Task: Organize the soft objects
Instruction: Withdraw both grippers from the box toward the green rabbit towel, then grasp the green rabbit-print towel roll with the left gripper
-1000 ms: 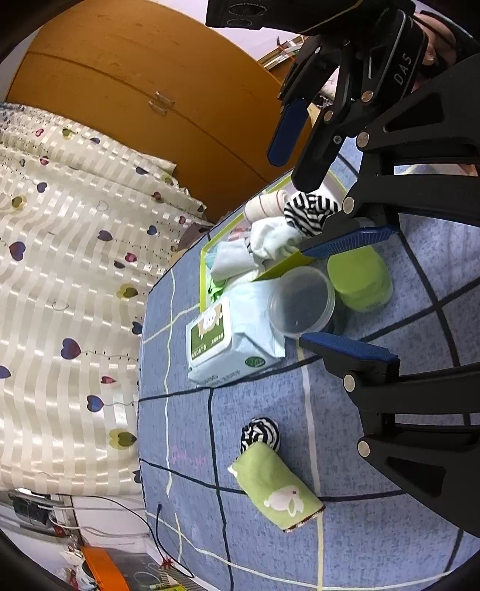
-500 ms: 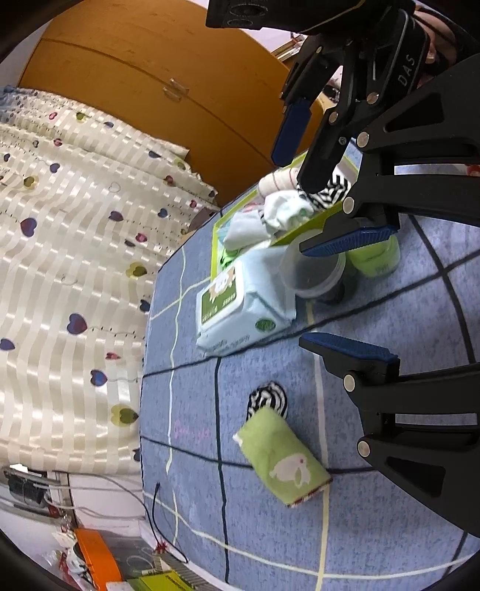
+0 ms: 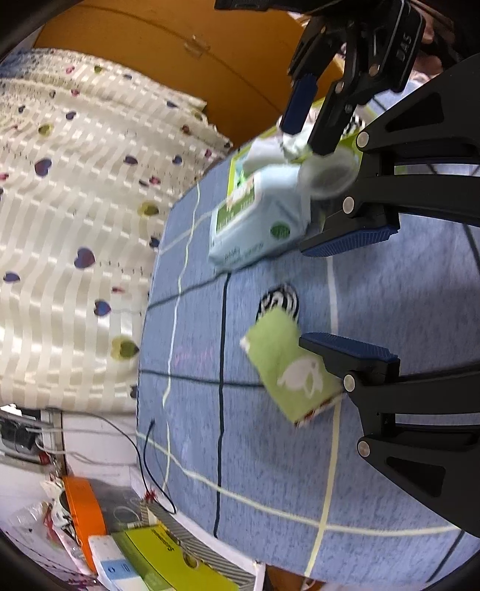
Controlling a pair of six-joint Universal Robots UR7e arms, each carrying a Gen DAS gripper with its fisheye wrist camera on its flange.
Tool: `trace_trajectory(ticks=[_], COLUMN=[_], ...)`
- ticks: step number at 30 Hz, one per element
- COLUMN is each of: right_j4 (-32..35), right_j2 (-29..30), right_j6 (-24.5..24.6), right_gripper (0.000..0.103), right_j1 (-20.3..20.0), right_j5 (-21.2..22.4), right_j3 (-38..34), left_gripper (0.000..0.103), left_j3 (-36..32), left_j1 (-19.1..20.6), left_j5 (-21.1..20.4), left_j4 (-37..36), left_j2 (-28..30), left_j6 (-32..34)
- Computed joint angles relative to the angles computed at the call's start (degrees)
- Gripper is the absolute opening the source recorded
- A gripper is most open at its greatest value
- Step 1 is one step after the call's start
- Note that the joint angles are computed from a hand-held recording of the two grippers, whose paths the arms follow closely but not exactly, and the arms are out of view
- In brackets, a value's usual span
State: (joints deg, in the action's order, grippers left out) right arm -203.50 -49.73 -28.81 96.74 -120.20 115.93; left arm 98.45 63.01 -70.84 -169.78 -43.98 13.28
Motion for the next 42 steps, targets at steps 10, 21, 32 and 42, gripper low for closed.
trace_trajectory(ticks=[10,21,32,42], right_j4=[3.03,5.07,6.78,11.17], right_j2=[1.83,2.93,3.80,4.79], right_j6=[0.37,0.43,0.78,2.08], right_gripper=[0.049,0.049,0.049,0.049], right_j1=[-0.28,-0.54,-0.54,-0.37], right_j5=[0.25,0.05,-0.61,-2.95], right_j3=[-2.65,-4.49,-5.94,-8.95], left_gripper=[0.049,0.050,0.057,0.033], left_j3=[-6.83,-12.29,-14.63,-13.78], left_j1=[2.54,3.14,3.72,3.83], left_j5=[2.29,6.36,9.25,8.66], left_j4=[1.87,4.52,5.58,6.37], left_j2=[4.14,9.04,12.15,10.45], left_j6=[6.67,19.14,23.33,16.82])
